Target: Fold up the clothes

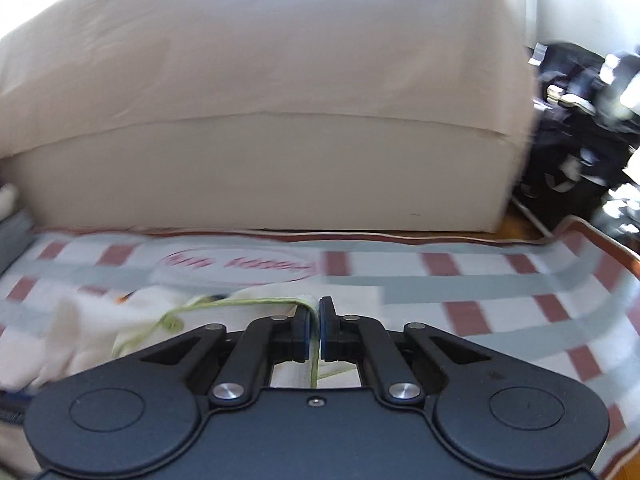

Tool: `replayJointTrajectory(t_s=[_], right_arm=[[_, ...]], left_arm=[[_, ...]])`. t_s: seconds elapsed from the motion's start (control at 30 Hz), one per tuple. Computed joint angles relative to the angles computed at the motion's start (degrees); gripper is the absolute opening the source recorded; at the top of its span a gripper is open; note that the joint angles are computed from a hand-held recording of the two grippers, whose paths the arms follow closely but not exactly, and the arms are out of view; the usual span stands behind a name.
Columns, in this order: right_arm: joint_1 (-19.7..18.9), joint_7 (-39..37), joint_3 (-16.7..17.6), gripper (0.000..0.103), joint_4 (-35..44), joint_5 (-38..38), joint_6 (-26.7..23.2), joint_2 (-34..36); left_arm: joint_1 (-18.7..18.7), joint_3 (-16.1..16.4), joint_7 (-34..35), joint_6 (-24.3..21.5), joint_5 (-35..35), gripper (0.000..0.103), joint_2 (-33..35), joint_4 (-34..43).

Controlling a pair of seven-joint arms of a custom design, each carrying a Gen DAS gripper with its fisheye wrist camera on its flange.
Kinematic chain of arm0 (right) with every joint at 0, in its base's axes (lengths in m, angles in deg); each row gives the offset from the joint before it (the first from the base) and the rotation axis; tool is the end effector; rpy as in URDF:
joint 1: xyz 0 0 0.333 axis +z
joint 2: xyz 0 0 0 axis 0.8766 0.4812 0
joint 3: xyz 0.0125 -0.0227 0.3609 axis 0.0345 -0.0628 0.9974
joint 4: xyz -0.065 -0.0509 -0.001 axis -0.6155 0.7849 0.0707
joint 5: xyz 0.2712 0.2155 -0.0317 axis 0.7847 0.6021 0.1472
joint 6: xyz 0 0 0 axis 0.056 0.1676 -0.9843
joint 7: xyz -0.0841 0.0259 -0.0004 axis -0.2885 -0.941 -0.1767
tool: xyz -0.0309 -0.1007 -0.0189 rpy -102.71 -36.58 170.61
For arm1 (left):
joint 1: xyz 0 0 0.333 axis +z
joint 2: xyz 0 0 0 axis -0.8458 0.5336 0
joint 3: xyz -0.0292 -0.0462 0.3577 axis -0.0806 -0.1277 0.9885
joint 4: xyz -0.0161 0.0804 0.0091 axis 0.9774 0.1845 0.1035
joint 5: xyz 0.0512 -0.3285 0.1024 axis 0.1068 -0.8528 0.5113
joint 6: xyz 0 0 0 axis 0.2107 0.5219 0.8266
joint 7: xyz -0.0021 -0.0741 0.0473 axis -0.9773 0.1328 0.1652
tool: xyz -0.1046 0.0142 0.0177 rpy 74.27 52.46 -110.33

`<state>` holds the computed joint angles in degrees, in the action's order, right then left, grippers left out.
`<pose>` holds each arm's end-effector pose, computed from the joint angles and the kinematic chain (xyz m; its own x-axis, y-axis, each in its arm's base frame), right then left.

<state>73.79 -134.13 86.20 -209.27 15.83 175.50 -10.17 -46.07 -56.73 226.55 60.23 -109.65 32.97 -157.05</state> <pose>0.4699 0.1549 0.5263 -0.4808 -0.8767 0.0174 -0.4934 0.2541 -0.8318 0.6493 0.0031 0.4049 -0.3848 -0.8505 0.3586 -0.8564 0.1841 -0.4823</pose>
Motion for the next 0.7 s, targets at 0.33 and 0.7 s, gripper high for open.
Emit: replayJointTrajectory(t_s=[0.33, 0.7], right_arm=[[-3.1, -8.3, -2.4, 0.045, -7.6, 23.4, 15.6, -0.4], [-3.7, -9.2, 2.9, 0.048, -12.4, 22.4, 27.7, -2.1]], left_arm=[[0.7, -0.6, 10.9, -11.0, 0.1, 0.005, -3.1, -2.2], [-0.5, 2.8, 22.0, -19.2, -13.3, 0.005, -8.7, -5.4]])
